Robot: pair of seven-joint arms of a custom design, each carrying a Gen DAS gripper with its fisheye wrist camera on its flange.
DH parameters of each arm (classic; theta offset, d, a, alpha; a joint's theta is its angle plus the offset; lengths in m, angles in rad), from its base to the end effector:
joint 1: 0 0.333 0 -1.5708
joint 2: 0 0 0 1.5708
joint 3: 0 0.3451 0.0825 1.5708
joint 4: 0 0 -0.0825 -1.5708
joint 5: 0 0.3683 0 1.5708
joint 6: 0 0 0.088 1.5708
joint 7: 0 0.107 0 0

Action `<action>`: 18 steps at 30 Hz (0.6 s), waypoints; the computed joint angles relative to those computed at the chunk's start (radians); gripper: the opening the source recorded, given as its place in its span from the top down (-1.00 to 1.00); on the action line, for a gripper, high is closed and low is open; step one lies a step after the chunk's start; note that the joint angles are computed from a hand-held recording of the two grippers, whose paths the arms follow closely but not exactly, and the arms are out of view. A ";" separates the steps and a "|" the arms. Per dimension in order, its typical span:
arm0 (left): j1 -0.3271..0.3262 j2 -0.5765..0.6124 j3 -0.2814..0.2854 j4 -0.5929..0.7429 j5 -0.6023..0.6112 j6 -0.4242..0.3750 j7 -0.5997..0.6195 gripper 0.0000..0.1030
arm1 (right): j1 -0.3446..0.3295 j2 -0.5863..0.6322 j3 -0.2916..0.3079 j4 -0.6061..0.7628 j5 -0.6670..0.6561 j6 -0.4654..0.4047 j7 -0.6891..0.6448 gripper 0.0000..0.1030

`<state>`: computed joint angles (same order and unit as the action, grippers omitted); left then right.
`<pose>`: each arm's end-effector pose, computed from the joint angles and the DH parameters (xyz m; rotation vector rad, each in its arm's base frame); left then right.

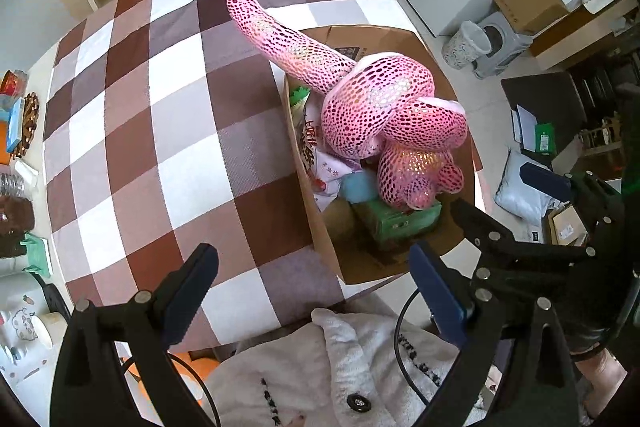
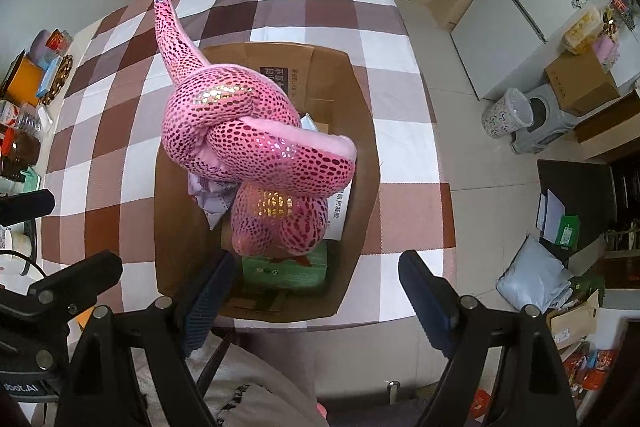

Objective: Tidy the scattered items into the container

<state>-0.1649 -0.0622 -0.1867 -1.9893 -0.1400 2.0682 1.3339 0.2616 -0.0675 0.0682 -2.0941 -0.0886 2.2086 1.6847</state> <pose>0.5013 -0.1939 0.5377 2.1241 -2.2486 0.2764 0.5041 0.1702 0.5056 -2.3972 1.8382 -0.2500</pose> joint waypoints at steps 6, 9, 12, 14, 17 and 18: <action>-0.001 0.001 -0.002 0.004 0.018 -0.003 -0.015 -0.89 | -0.002 0.007 -0.002 0.004 0.019 0.000 -0.018 -0.67; -0.002 0.004 -0.003 0.007 0.026 -0.004 -0.022 -0.89 | -0.003 0.010 -0.004 0.007 0.024 -0.001 -0.023 -0.67; -0.003 0.008 -0.002 0.009 0.016 -0.003 -0.017 -0.89 | -0.006 0.014 -0.006 0.008 0.033 -0.003 -0.024 -0.67; -0.005 0.011 -0.003 0.011 0.013 -0.003 -0.016 -0.89 | -0.008 0.018 -0.007 0.008 0.035 -0.005 -0.024 -0.67; -0.007 0.018 -0.006 0.017 0.022 -0.008 -0.019 -0.89 | -0.011 0.021 -0.009 0.009 0.035 -0.007 -0.028 -0.67; -0.008 0.020 -0.007 0.021 0.027 -0.010 -0.022 -0.89 | -0.012 0.022 -0.010 0.008 0.037 -0.008 -0.029 -0.67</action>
